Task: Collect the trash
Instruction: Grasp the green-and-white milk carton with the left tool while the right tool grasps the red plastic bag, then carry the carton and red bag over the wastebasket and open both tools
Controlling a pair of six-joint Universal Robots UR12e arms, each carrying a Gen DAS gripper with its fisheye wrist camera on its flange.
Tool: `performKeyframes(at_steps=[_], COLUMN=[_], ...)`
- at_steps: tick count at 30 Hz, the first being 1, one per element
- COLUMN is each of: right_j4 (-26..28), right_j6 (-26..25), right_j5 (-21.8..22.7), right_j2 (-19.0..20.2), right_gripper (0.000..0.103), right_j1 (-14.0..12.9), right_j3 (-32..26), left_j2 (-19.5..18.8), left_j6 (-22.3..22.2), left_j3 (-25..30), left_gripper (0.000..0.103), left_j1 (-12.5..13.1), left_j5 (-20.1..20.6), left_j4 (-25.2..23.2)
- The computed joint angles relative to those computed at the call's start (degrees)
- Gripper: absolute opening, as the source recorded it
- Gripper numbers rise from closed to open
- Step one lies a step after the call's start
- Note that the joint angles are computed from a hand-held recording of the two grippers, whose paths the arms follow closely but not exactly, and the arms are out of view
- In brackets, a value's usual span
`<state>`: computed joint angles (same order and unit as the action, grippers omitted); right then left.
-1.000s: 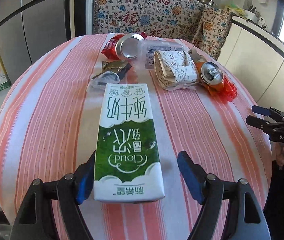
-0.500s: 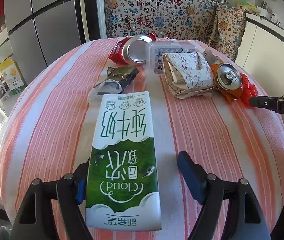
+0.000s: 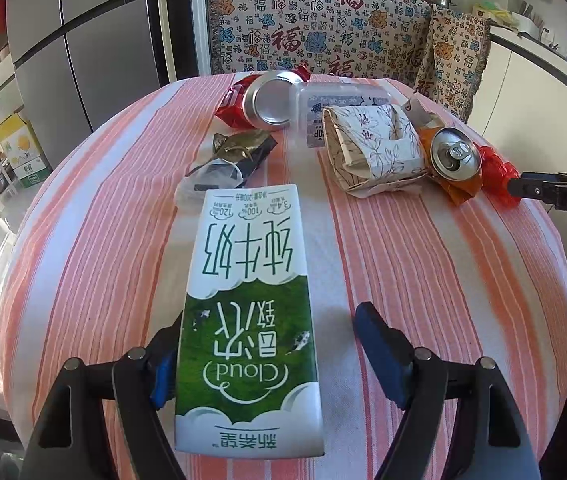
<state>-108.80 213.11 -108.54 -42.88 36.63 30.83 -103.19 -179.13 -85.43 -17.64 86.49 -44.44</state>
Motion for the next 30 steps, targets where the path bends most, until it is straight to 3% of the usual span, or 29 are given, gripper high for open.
performKeyframes(at_steps=[5,6,8,10,11,16,21,24,27,29,30], right_j4=[5.7,7.5,8.6,5.9,5.1,1.9,1.0,1.9,1.8,1.6,1.6], right_j6=[-2.8,-3.0,-3.0,-2.7,-2.5,-1.1,-1.4,-1.9,-1.7,-1.7,-1.8], right_j5=[1.8,2.6,4.1,4.9,5.0,7.8,9.0,8.0,7.6,8.0,8.0], right_j2=[4.6,5.7,5.8,3.8,2.9,-2.0,-4.2,-3.8,-3.6,-3.6,-3.6], right_gripper=[0.076,0.07,0.045,0.044,0.044,0.044,0.044,0.045,0.049,0.06,0.06], right_j1=[-0.9,-1.1,-1.4,-1.2,-1.1,0.0,1.1,1.5,1.6,1.5,1.5], right_j3=[-8.8,-10.9,-11.3,-7.3,-5.9,2.4,6.1,5.8,5.5,5.5,5.5], left_j2=[0.0,-0.2,-0.4,-0.4,-0.5,0.1,1.5,1.5,0.7,0.3,0.3], left_j6=[0.0,0.3,0.9,1.4,1.5,0.6,0.8,2.3,3.3,3.3,3.4], left_j3=[0.9,1.2,1.8,2.2,2.4,2.1,0.6,0.4,1.4,1.9,2.0], left_gripper=[0.079,0.078,0.078,0.063,0.049,0.049,0.049,0.051,0.054,0.06,0.06], left_j1=[0.7,0.6,0.7,0.7,0.7,1.1,0.4,-0.9,-2.2,-2.6,-2.5], left_j5=[-2.0,-1.6,-1.1,-0.9,-0.8,-3.1,-7.7,-7.1,-3.8,-2.2,-2.2], left_j4=[-0.1,-0.3,-0.5,-0.7,-1.2,-2.3,-2.3,-1.4,-2.1,-3.5,-3.9])
